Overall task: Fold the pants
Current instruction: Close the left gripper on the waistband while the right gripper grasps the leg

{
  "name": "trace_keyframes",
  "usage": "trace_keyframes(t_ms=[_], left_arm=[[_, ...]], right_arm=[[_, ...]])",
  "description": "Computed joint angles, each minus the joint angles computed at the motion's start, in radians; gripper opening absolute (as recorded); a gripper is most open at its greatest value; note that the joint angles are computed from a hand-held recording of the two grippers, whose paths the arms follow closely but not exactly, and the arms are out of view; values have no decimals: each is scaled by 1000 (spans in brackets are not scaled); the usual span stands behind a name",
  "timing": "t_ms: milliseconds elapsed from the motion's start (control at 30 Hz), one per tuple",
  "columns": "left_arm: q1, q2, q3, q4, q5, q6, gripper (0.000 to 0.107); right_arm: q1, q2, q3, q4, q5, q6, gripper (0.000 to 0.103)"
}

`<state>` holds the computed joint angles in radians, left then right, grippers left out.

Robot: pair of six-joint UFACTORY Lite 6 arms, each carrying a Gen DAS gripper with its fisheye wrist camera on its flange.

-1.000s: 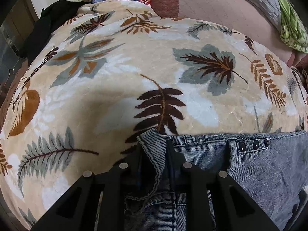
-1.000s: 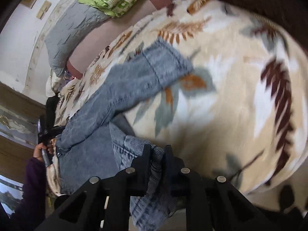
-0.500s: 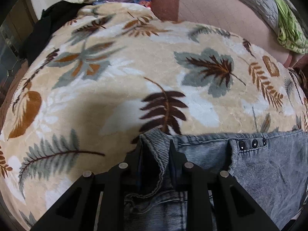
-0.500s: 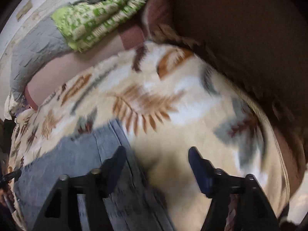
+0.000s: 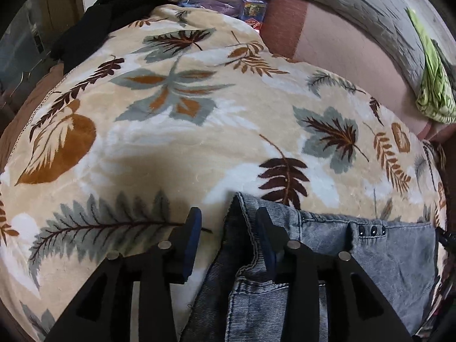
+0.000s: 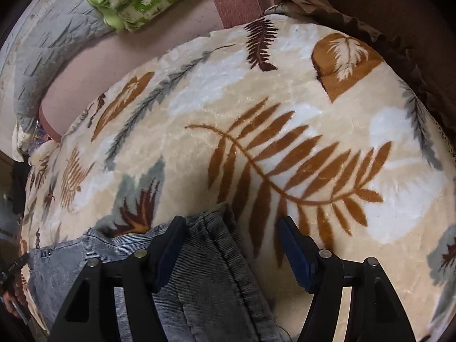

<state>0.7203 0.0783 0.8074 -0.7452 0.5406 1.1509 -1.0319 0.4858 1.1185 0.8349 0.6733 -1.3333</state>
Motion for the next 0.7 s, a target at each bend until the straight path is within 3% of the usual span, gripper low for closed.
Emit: trace_keyframes(t_ms=[167, 333, 367, 400, 433, 467, 500, 533, 600, 700], left_arm=[[-61, 4, 6, 16, -4, -76, 53], [-163, 105, 46, 168, -59, -302, 54], [-184, 121, 46, 182, -73, -320, 52], [-210, 123, 35, 215, -105, -356, 40], [-231, 121, 24, 237, -127, -378, 32], [-241, 113, 16, 217, -129, -359, 18], [-244, 103, 8, 196, -126, -334, 11], [-262, 77, -13, 211, -143, -340, 11], [-289, 14, -62, 244, -184, -352, 8], [-257, -90, -104, 146, -161, -243, 7]], right_arm=[[-4, 9, 22, -30, 44, 25, 71], [26, 17, 22, -40, 21, 28, 70], [34, 12, 13, -36, 5, 24, 67], [44, 2, -1, -29, -13, 12, 55], [46, 1, 0, -28, 5, 4, 36], [47, -2, 1, -30, 22, 1, 31], [52, -21, -12, -28, 6, -6, 24], [55, -38, -20, -36, 2, -6, 16], [29, -55, -11, -28, 52, -5, 16], [-20, -115, -22, 11, 103, -52, 15]])
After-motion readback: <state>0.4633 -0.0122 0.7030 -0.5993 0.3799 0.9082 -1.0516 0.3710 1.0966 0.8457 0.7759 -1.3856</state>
